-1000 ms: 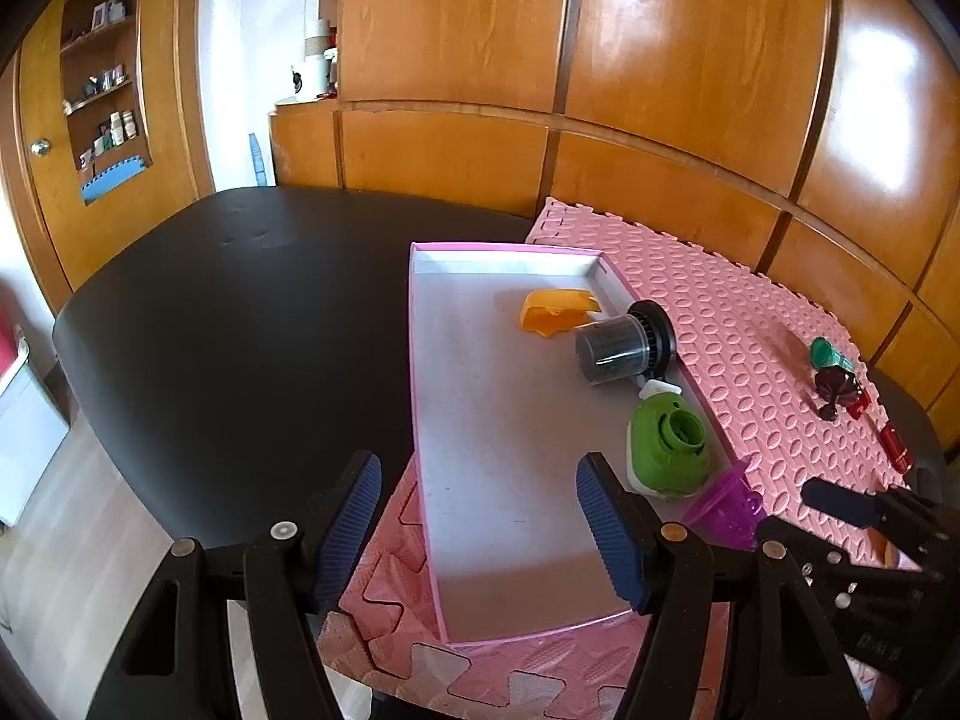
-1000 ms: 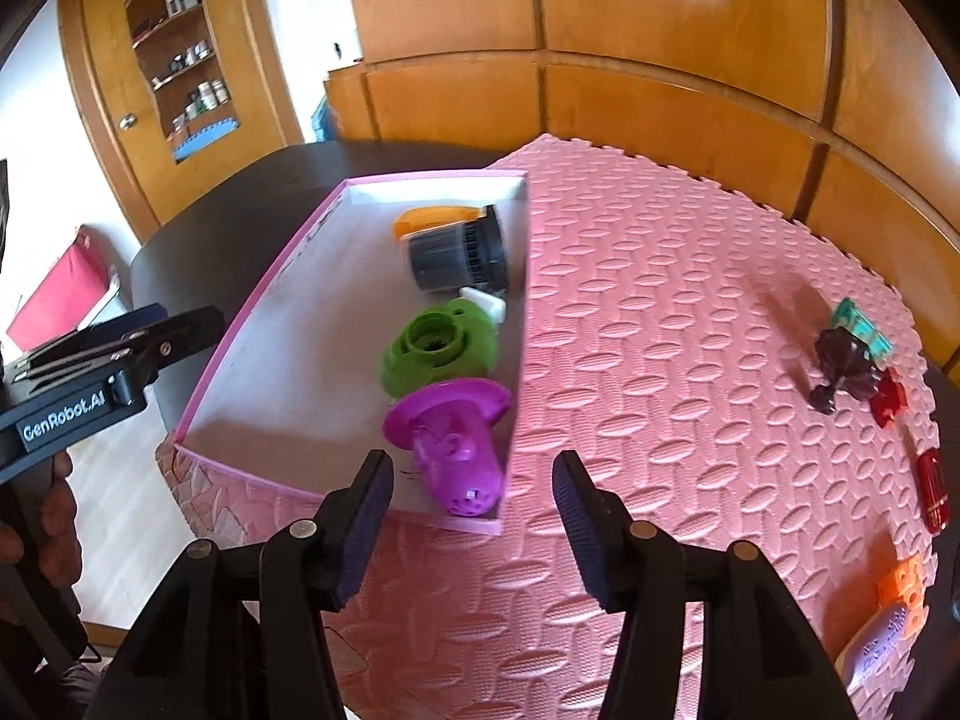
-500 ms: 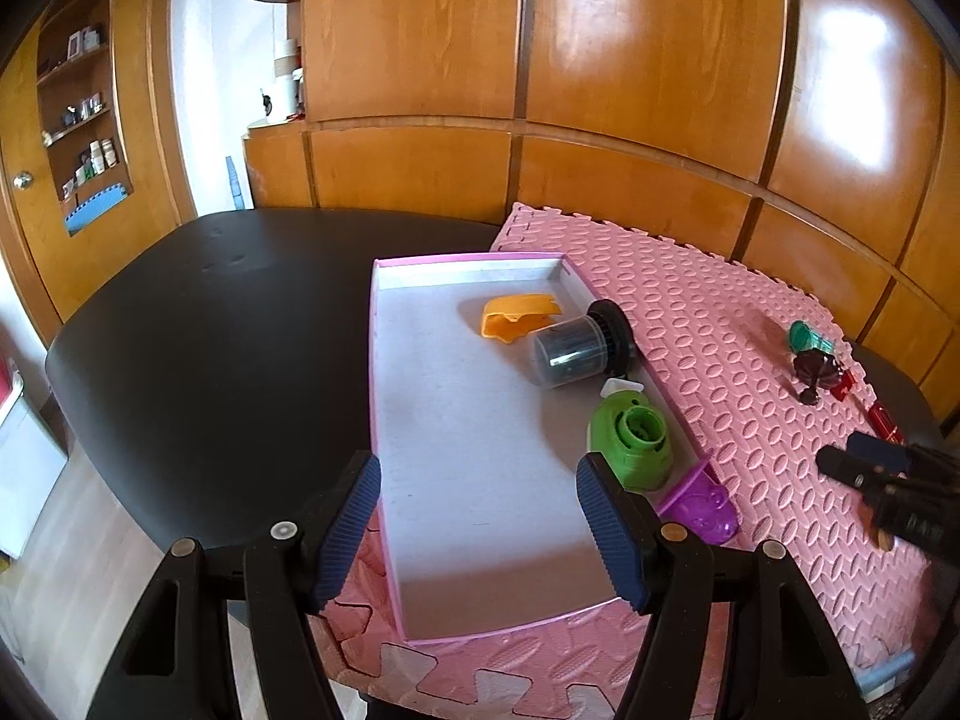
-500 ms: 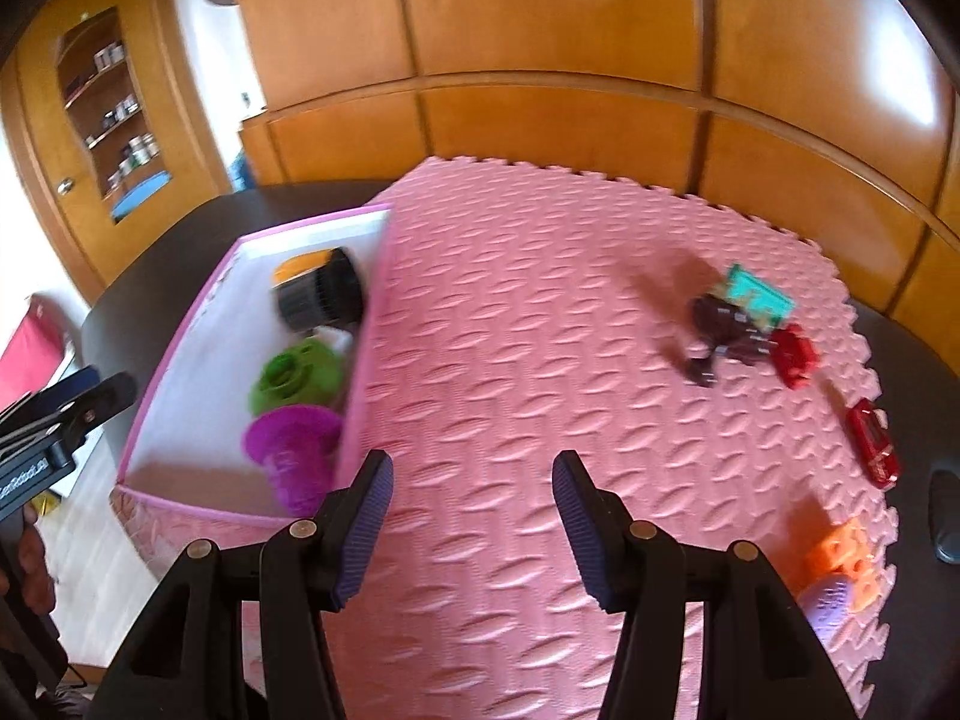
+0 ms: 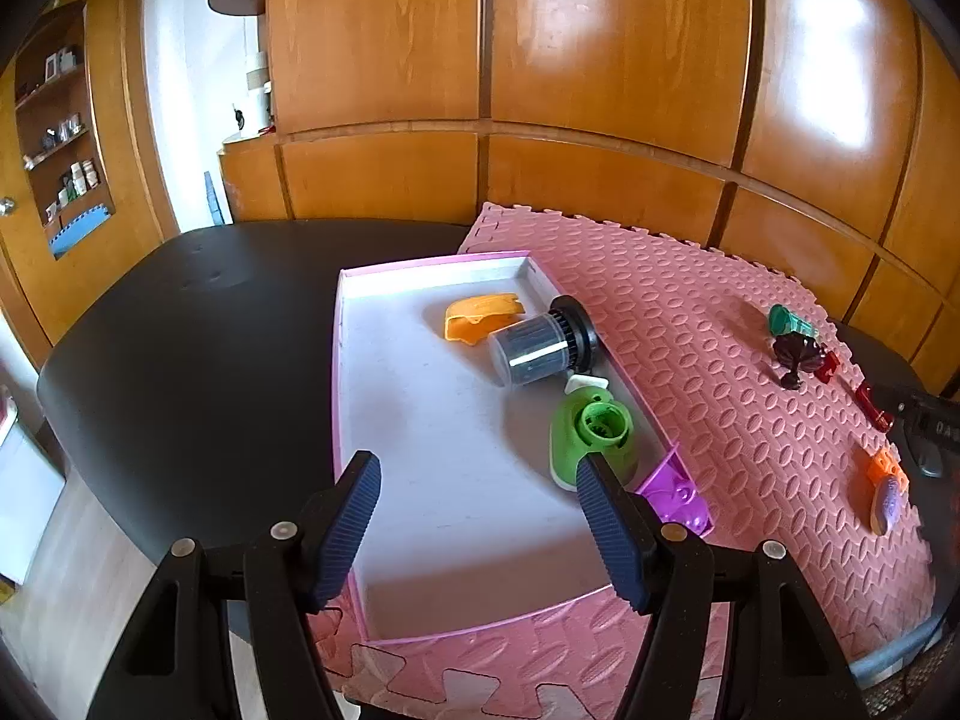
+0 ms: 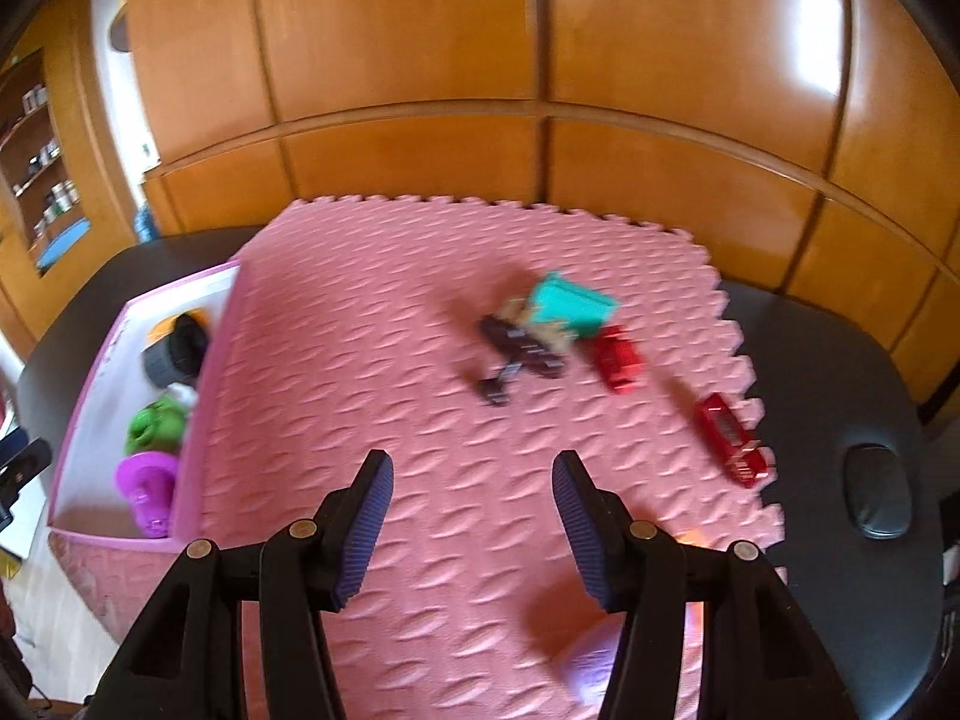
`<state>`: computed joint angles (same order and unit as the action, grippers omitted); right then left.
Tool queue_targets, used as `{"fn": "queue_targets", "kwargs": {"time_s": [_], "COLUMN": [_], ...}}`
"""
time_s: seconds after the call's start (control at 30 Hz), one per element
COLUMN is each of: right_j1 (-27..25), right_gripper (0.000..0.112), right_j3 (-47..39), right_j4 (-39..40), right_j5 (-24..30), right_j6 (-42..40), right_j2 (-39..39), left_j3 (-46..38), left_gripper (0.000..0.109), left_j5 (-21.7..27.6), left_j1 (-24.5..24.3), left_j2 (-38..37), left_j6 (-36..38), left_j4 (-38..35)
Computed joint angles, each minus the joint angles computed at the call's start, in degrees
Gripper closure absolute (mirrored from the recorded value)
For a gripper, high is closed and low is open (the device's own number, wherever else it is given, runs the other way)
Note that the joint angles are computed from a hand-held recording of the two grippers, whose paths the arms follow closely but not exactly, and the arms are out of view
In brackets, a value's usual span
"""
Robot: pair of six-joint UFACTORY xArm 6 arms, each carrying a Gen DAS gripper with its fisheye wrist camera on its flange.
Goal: Organize rigid objects
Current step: 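Move the right tool back over the mat toward the remaining toys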
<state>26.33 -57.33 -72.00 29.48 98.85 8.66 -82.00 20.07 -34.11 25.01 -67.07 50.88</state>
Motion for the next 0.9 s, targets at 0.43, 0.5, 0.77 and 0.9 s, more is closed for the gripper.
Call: {"fn": "queue_targets", "kwargs": {"time_s": [0.43,0.5,0.77,0.9], "right_j1": [-10.5,-11.8,-13.4,-14.0], "right_gripper": [0.057,0.057,0.057,0.057], "right_j3": [11.0,11.9,14.4,15.6], "right_j4": [-5.9,-6.0,-8.0,-6.8], "right_j5": [-2.4,-3.9,-4.5,-3.1], "right_j6": [16.7,18.8,25.4,27.0], "right_j2": [-6.7,-7.1,-9.4,-10.7], "left_j3": [-6.7,-8.5,-19.5,-27.0], "left_gripper": [0.040,0.040,0.040,0.040], "left_j5": [1.1,1.4,2.6,5.4], "left_j1": [-3.0,-3.6,-6.7,-8.5], "left_j2": [3.6,4.8,12.7,18.0], "left_j6": [7.4,9.5,23.9,32.4], "left_j4": [-3.3,-4.9,-17.6,-25.0]}}
